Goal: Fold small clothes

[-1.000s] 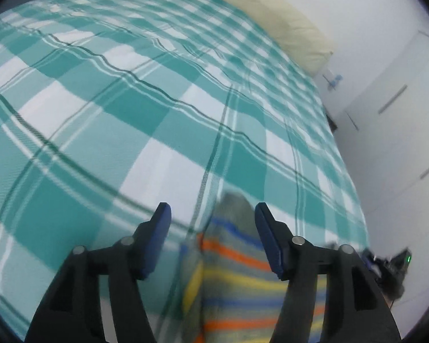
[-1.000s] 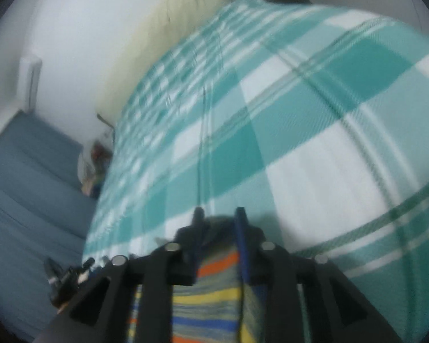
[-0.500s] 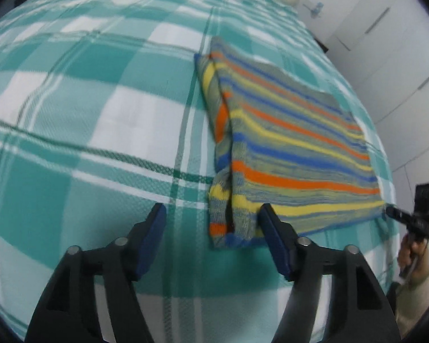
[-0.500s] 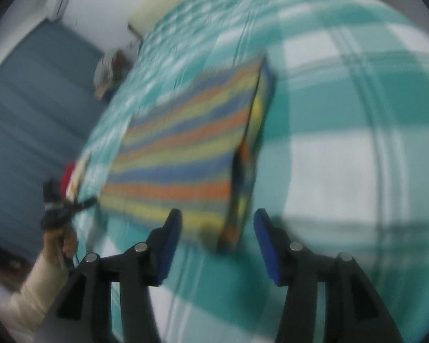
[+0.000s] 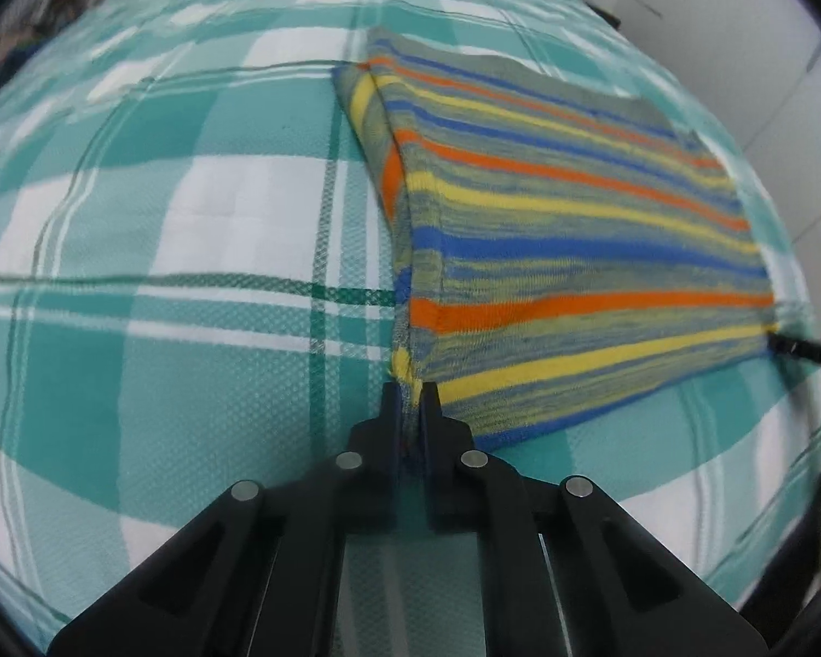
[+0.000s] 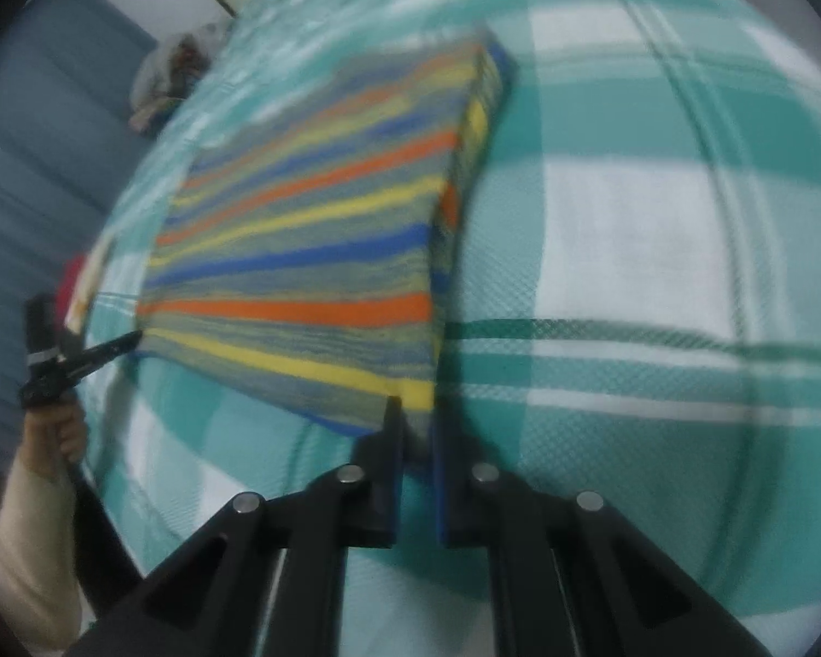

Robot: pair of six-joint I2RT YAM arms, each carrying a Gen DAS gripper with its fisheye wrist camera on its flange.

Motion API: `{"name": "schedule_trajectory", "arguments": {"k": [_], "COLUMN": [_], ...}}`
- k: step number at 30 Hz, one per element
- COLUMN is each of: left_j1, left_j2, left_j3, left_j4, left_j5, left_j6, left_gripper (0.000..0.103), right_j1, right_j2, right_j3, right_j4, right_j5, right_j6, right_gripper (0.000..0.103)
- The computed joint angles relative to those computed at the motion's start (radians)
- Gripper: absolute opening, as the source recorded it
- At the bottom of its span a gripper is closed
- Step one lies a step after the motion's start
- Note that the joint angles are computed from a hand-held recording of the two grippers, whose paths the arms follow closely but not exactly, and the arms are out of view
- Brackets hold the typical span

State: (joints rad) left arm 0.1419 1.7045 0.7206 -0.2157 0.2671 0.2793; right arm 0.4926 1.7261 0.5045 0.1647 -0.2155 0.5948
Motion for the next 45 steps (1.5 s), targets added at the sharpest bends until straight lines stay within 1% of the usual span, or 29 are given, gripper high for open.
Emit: {"name": "schedule_trajectory", "arguments": {"k": [1, 4, 5, 6, 7, 8, 9, 11, 13, 15, 18, 19, 21, 22, 23, 24, 25, 27, 28, 29, 30, 31, 32, 33, 35, 38, 40, 41, 45], "left_j1": [0.001, 0.009, 0.007, 0.006, 0.007, -0.002, -0.021, -0.076, -0.174, -0.274, -0.410, -0.432, -0.477, -0.491, -0.501, -0.512, -0.524, -0.547, -0.558, -0.574, -0.607, -0.639, -0.678, -0.718, -0.782, -0.814, -0.807, -0.795, -0.747], "left_j2": [-0.019, -0.108, -0.164, -0.228, -0.281, -0.335, -0.405, -0.471, -0.485, -0.457, -0.333, -0.278, -0.174, -0.130, -0.128, -0.158, -0.191, -0.261, -0.311, -0.351, -0.419, -0.454, -0.473, -0.479, -0.456, -0.254, -0.138, -0.117, -0.117], "left_j3": [-0.013, -0.057, -0.088, -0.122, -0.146, -0.171, -0.201, -0.229, -0.253, -0.266, -0.286, -0.272, -0.251, -0.245, -0.267, -0.307, -0.327, -0.345, -0.361, -0.376, -0.406, -0.432, -0.443, -0.457, -0.490, -0.446, -0.425, -0.419, -0.412], "left_j4": [0.004, -0.012, -0.006, 0.002, 0.005, 0.012, 0.019, 0.036, 0.091, 0.166, 0.336, 0.360, 0.371, 0.360, 0.380, 0.412, 0.402, 0.344, 0.321, 0.316, 0.313, 0.327, 0.343, 0.376, 0.471, 0.543, 0.594, 0.604, 0.599], "left_j5": [-0.005, -0.034, -0.052, -0.057, -0.051, -0.048, -0.044, -0.045, -0.083, -0.138, -0.197, -0.216, -0.277, -0.296, -0.309, -0.324, -0.340, -0.362, -0.355, -0.348, -0.351, -0.367, -0.395, -0.433, -0.503, -0.534, -0.532, -0.518, -0.446], "left_j6": [0.004, 0.004, 0.002, 0.008, 0.013, 0.008, -0.008, -0.047, -0.107, -0.167, -0.264, -0.275, -0.293, -0.293, -0.289, -0.283, -0.278, -0.294, -0.311, -0.331, -0.370, -0.401, -0.431, -0.457, -0.488, -0.516, -0.503, -0.500, -0.493], "left_gripper": [0.007, 0.032, 0.039, 0.053, 0.064, 0.068, 0.073, 0.076, 0.083, 0.083, 0.083, 0.083, 0.083, 0.083, 0.083, 0.083, 0.084, 0.084, 0.084, 0.084, 0.086, 0.091, 0.095, 0.099, 0.099, 0.100, 0.103, 0.103, 0.103], "right_j1": [0.002, 0.005, 0.016, 0.027, 0.048, 0.065, 0.101, 0.178, 0.237, 0.265, 0.302, 0.309, 0.300, 0.290, 0.282, 0.277, 0.282, 0.294, 0.313, 0.348, 0.394, 0.472, 0.530, 0.621, 0.692, 0.721, 0.711, 0.708, 0.726], "right_j2": [0.018, -0.019, -0.037, -0.064, -0.096, -0.124, -0.184, -0.266, -0.299, -0.296, -0.181, -0.135, -0.037, 0.022, 0.046, 0.051, 0.027, -0.028, -0.065, -0.101, -0.128, -0.159, -0.172, -0.182, -0.187, -0.102, -0.048, -0.008, 0.091], "right_j3": [0.004, -0.037, -0.043, -0.055, -0.062, -0.069, -0.083, -0.089, -0.079, -0.058, -0.013, -0.001, 0.003, 0.011, -0.003, -0.068, -0.130, -0.196, -0.228, -0.240, -0.243, -0.255, -0.262, -0.254, -0.205, -0.098, -0.099, -0.094, -0.010], "right_j4": [0.016, 0.051, 0.044, 0.036, 0.010, -0.009, -0.044, -0.089, -0.096, -0.048, 0.084, 0.122, 0.182, 0.173, 0.195, 0.297, 0.365, 0.387, 0.382, 0.344, 0.300, 0.269, 0.252, 0.192, 0.046, -0.140, -0.114, -0.091, -0.175], "right_j5": [0.006, 0.016, 0.026, 0.038, 0.064, 0.087, 0.158, 0.294, 0.373, 0.361, 0.344, 0.341, 0.329, 0.328, 0.317, 0.301, 0.307, 0.314, 0.334, 0.383, 0.452, 0.566, 0.647, 0.784, 0.893, 0.960, 0.923, 0.901, 0.936], "right_j6": [0.003, 0.013, 0.015, 0.007, 0.016, 0.022, 0.034, 0.045, 0.046, 0.027, 0.020, 0.019, 0.009, 0.018, 0.026, 0.041, 0.060, 0.090, 0.115, 0.143, 0.170, 0.207, 0.237, 0.303, 0.393, 0.485, 0.521, 0.535, 0.541], "right_gripper": [0.008, 0.009, 0.014, 0.023, 0.027, 0.032, 0.033, 0.033, 0.033, 0.033, 0.033, 0.033, 0.033, 0.033, 0.030, 0.029, 0.029, 0.029, 0.029, 0.033, 0.044, 0.051, 0.064, 0.070, 0.070, 0.072, 0.076, 0.079, 0.087]}}
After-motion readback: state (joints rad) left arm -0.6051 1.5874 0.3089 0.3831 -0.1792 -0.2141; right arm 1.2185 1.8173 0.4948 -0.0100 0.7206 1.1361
